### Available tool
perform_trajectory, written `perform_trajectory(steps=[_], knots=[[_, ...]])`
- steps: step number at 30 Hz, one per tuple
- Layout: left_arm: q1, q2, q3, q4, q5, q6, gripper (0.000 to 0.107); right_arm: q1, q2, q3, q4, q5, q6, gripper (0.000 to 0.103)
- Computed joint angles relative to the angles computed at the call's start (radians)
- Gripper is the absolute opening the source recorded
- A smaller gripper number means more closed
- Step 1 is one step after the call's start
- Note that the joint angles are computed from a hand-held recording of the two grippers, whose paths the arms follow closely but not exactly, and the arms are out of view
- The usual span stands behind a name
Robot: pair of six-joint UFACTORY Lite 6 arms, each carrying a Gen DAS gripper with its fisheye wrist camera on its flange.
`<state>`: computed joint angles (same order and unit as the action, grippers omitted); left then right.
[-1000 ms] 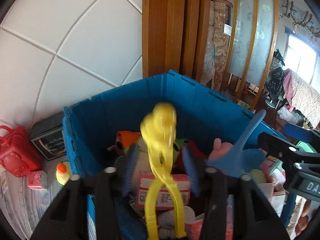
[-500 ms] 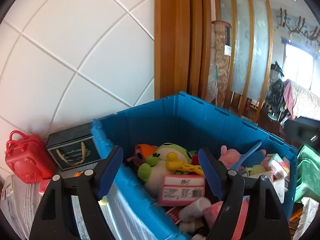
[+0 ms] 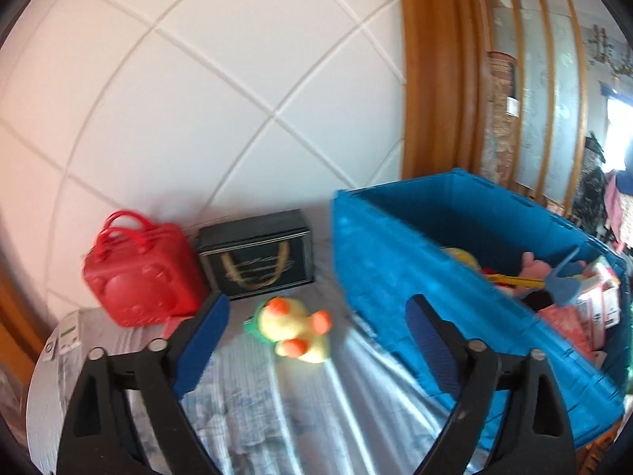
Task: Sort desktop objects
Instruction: 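Return both open tools to the bed near the pink tissue pack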
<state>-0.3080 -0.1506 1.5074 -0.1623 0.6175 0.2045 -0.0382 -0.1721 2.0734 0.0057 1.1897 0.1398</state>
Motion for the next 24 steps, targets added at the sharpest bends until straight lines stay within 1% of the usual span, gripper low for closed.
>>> perform_trajectory(steps=[1,3,6,10,13,15,16,20,22,24], knots=[[0.073,-0.016,-0.039,-0.062,-0.012,0.073,0.099,0.070,-0.006,-0.048,-0.050,-0.029,0.053,0.103],[0.192,-0.017,-0.086,-0.160,-0.019,0.196,0.099,0.199,-0.005,-0.153,-0.132,-0.094,0.162,0.103],[0.357,0.024,-0.118,-0.280,-0.019,0.362,0.099,0.311,0.021,-0.253,-0.196,-0.172,0.245,0.103],[0.506,0.110,-0.139,-0.382,-0.033,0.528,0.099,0.385,0.079,-0.337,-0.254,-0.265,0.325,0.103],[0.586,0.207,-0.115,-0.439,-0.040,0.629,0.099,0.393,0.174,-0.347,-0.215,-0.328,0.318,0.103],[0.628,0.293,-0.077,-0.475,-0.047,0.691,0.099,0.394,0.246,-0.331,-0.181,-0.357,0.296,0.103],[0.639,0.328,-0.058,-0.485,-0.051,0.711,0.099,0.395,0.309,-0.304,-0.156,-0.376,0.279,0.103],[0.661,0.544,0.094,-0.475,-0.074,0.745,0.099,0.399,0.534,-0.153,-0.096,-0.410,0.242,0.103],[0.658,0.673,0.204,-0.423,-0.084,0.709,0.099,0.398,0.676,-0.031,-0.064,-0.414,0.229,0.103],[0.651,0.814,0.338,-0.390,-0.082,0.684,0.099,0.389,0.857,0.152,-0.019,-0.391,0.209,0.103]])
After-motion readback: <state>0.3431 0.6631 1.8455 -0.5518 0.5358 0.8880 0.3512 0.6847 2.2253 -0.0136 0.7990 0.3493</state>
